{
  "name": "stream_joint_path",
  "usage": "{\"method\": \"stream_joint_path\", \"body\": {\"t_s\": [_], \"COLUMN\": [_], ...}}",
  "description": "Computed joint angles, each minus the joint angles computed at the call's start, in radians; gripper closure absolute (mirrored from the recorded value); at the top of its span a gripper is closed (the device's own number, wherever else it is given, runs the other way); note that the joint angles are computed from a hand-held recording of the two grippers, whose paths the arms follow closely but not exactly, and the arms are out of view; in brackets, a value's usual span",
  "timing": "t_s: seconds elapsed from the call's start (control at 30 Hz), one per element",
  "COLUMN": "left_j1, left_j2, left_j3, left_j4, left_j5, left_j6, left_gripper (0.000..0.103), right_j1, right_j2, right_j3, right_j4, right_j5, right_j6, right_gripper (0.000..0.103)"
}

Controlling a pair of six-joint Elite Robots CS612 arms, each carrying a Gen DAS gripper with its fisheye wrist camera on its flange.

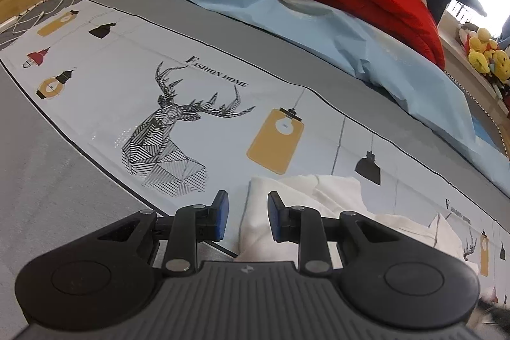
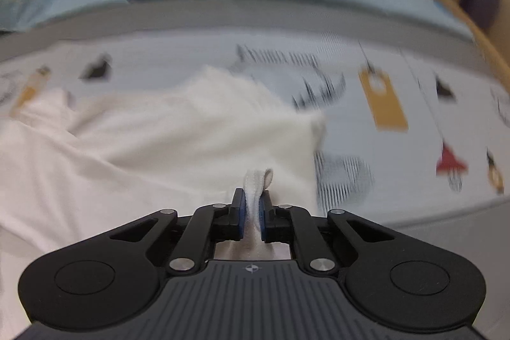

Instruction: Fold small clothes

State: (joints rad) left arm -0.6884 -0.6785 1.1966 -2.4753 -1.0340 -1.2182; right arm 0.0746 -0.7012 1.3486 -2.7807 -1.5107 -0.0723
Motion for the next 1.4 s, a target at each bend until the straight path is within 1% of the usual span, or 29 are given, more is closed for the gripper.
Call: {"method": "stream_joint_path", "body": {"t_s": [0.07, 0.1, 0.13, 0.17, 0.2, 0.23, 0.27, 0.3, 0.33, 0.37, 0.4, 0.43, 0.5, 0.57, 0.63, 0.7, 0.77, 0.8, 0.87, 0.93, 0.97, 1.03, 1.13, 1.2, 1.27, 1.33, 1.37, 1.4], "left_j1": [0.002, 0.003, 0.005, 0.006, 0.007, 0.008, 0.008, 0.009, 0.010, 0.011, 0.013, 0.014, 0.017, 0.019, 0.019, 0.020, 0.019, 0.018, 0.017, 0.016, 0.015, 0.013, 0.003, 0.002, 0.010, 0.014, 0.016, 0.019], "left_j2": [-0.002, -0.002, 0.000, 0.000, 0.001, 0.002, 0.003, 0.005, 0.007, 0.009, 0.012, 0.014, 0.018, 0.022, 0.027, 0.031, 0.036, 0.040, 0.051, 0.061, 0.060, 0.056, 0.055, 0.051, 0.056, 0.067, 0.068, 0.066], "left_j3": [0.004, 0.005, 0.005, 0.004, 0.004, 0.005, 0.004, 0.003, 0.001, 0.000, -0.001, -0.004, -0.007, -0.008, -0.011, -0.010, -0.009, -0.016, -0.045, -0.064, -0.057, -0.052, -0.062, -0.052, -0.058, -0.074, -0.072, -0.063], "left_j4": [0.008, 0.010, 0.016, 0.018, 0.016, 0.013, 0.014, 0.017, 0.017, 0.012, 0.008, 0.010, -0.003, -0.019, -0.018, -0.026, -0.030, -0.002, 0.117, 0.215, 0.216, 0.213, 0.234, 0.185, 0.180, 0.218, 0.211, 0.181], "left_j5": [-0.002, -0.005, -0.013, -0.020, -0.027, -0.033, -0.036, -0.039, -0.046, -0.058, -0.071, -0.086, -0.126, -0.156, -0.183, -0.219, -0.248, -0.263, -0.282, -0.293, -0.295, -0.287, -0.224, -0.202, -0.230, -0.245, -0.246, -0.250], "left_j6": [-0.007, -0.009, -0.010, -0.009, -0.006, -0.001, 0.002, 0.004, 0.006, 0.011, 0.015, 0.015, 0.026, 0.042, 0.058, 0.091, 0.151, 0.199, 0.269, 0.317, 0.338, 0.349, 0.355, 0.331, 0.319, 0.315, 0.306, 0.284], "left_gripper": [0.074, 0.074, 0.074, 0.074, 0.074, 0.074, 0.074, 0.074, 0.074, 0.074, 0.074, 0.074, 0.074, 0.074, 0.074, 0.074, 0.074, 0.074, 0.079, 0.079, 0.078, 0.078, 0.079, 0.079, 0.079, 0.077, 0.077, 0.077], "right_j1": [-0.012, -0.018, -0.022, -0.024, -0.026, -0.025, -0.023, -0.022, -0.027, -0.038, -0.052, -0.055, -0.057, -0.055, -0.056, -0.055, -0.048, -0.047, -0.047, -0.048, -0.048, -0.047, -0.047, -0.045, -0.041, -0.036, -0.037, -0.040], "right_j2": [-0.017, -0.020, -0.017, -0.008, 0.003, 0.014, 0.025, 0.031, 0.033, 0.030, 0.024, 0.024, 0.024, 0.024, 0.023, 0.024, 0.019, 0.020, 0.022, 0.026, 0.027, 0.029, 0.034, 0.037, 0.043, 0.053, 0.057, 0.059], "right_j3": [0.020, 0.026, 0.023, 0.012, 0.002, -0.012, -0.030, -0.046, -0.054, -0.052, -0.046, -0.046, -0.044, -0.045, -0.046, -0.054, -0.051, -0.051, -0.055, -0.058, -0.060, -0.065, -0.073, -0.076, -0.085, -0.095, -0.099, -0.098], "right_j4": [-0.108, -0.163, -0.204, -0.225, -0.235, -0.226, -0.184, -0.125, -0.076, -0.055, -0.042, -0.040, -0.052, -0.050, -0.030, 0.007, 0.028, 0.033, 0.049, 0.056, 0.063, 0.084, 0.114, 0.126, 0.161, 0.202, 0.221, 0.227], "right_j5": [0.068, 0.083, 0.076, 0.044, 0.005, -0.055, -0.126, -0.172, -0.182, -0.150, -0.088, -0.067, -0.041, -0.014, 0.006, 0.032, 0.035, 0.037, 0.049, 0.053, 0.053, 0.047, 0.039, 0.028, -0.003, -0.045, -0.057, -0.051], "right_j6": [0.011, 0.023, 0.040, 0.073, 0.110, 0.151, 0.185, 0.207, 0.241, 0.295, 0.349, 0.360, 0.339, 0.293, 0.287, 0.279, 0.266, 0.262, 0.253, 0.248, 0.246, 0.240, 0.236, 0.219, 0.184, 0.162, 0.168, 0.187], "right_gripper": [0.096, 0.096, 0.096, 0.095, 0.090, 0.081, 0.077, 0.073, 0.073, 0.073, 0.073, 0.073, 0.072, 0.066, 0.064, 0.064, 0.064, 0.064, 0.064, 0.064, 0.064, 0.064, 0.063, 0.061, 0.060, 0.059, 0.059, 0.058]}}
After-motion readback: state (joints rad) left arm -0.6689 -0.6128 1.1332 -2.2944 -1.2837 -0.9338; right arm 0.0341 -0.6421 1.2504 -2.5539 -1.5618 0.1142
